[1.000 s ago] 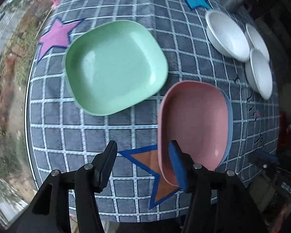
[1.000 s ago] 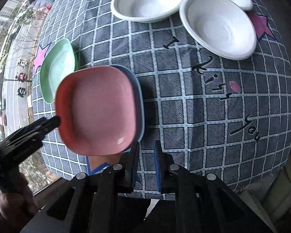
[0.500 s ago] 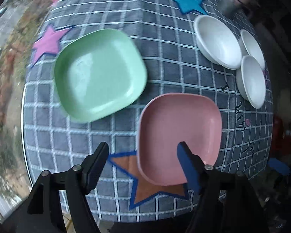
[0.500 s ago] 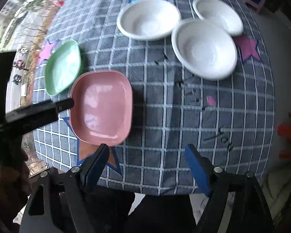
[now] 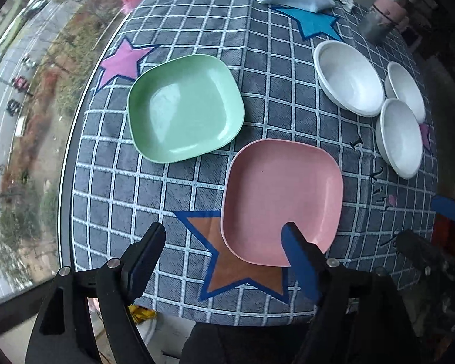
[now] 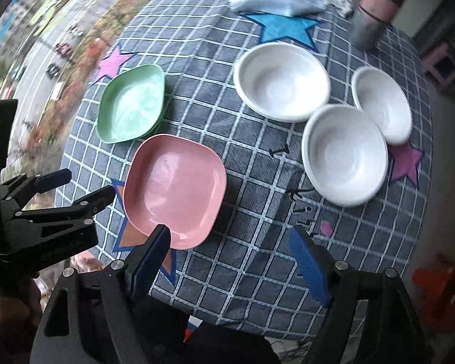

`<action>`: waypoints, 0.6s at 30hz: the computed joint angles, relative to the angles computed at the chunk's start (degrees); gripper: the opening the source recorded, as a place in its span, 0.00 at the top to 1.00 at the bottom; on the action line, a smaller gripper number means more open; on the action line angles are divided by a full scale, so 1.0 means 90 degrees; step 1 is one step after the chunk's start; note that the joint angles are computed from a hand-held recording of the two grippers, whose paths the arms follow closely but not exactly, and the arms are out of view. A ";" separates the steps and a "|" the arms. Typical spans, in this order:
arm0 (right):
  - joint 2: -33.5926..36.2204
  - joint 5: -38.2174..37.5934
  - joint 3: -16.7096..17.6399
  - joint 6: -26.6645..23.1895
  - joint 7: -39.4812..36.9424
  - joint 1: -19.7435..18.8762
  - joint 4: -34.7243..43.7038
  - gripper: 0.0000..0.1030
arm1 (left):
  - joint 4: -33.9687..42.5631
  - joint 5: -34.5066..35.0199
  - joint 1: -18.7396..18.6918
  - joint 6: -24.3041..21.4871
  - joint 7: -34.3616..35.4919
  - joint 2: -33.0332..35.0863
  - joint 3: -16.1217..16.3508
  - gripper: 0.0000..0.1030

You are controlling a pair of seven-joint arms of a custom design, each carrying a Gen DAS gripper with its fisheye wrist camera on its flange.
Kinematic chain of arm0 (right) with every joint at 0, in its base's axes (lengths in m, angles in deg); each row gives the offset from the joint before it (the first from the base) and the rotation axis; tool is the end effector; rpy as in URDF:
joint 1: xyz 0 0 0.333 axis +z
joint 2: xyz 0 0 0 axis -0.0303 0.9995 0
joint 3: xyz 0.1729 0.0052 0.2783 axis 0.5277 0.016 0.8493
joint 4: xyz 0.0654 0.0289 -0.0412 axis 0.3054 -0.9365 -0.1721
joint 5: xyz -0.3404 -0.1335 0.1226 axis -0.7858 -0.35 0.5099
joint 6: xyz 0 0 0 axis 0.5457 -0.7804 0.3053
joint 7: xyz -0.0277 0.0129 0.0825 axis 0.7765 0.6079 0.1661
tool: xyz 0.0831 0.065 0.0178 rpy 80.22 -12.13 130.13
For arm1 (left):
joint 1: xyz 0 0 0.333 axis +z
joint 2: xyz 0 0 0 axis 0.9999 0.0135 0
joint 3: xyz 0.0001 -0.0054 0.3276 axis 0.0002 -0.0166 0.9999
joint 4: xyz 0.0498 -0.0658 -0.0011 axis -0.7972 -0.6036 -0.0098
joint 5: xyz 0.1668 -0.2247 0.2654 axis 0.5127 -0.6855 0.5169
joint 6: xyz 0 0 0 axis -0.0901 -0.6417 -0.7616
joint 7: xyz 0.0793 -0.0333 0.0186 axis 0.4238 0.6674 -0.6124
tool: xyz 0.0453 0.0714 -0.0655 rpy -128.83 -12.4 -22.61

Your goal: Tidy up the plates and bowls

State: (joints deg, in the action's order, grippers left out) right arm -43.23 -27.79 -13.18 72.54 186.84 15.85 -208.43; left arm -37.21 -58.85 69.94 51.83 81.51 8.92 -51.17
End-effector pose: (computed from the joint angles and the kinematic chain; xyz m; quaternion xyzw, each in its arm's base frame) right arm 0.4567 0.2065 0.5382 -0.6043 0.7939 0.0101 0.0668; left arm 0.5174 -0.3323 0.5233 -0.5294 0.8479 -0.0227 0.0165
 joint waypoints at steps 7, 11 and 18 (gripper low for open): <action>-0.0335 -0.0021 -0.0078 0.0288 -0.0497 -0.0050 -0.0300 0.01 | -0.0455 0.0007 0.0040 0.0109 -0.1090 -0.0443 0.0067 0.21; -0.0209 0.0209 -0.0109 0.0245 -0.0732 -0.0034 -0.0292 0.01 | -0.0873 0.0003 0.0173 0.0144 -0.1493 -0.0855 0.0103 0.18; 0.0287 0.0532 -0.0174 0.0287 -0.0686 -0.0118 -0.0253 0.01 | -0.0641 -0.0463 0.0347 0.0163 -0.0784 -0.0270 0.0089 0.18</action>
State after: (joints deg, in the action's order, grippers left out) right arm -40.65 -23.00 -14.74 75.12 180.67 14.78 -210.71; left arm -42.98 -63.02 73.06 53.30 74.46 6.49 -50.37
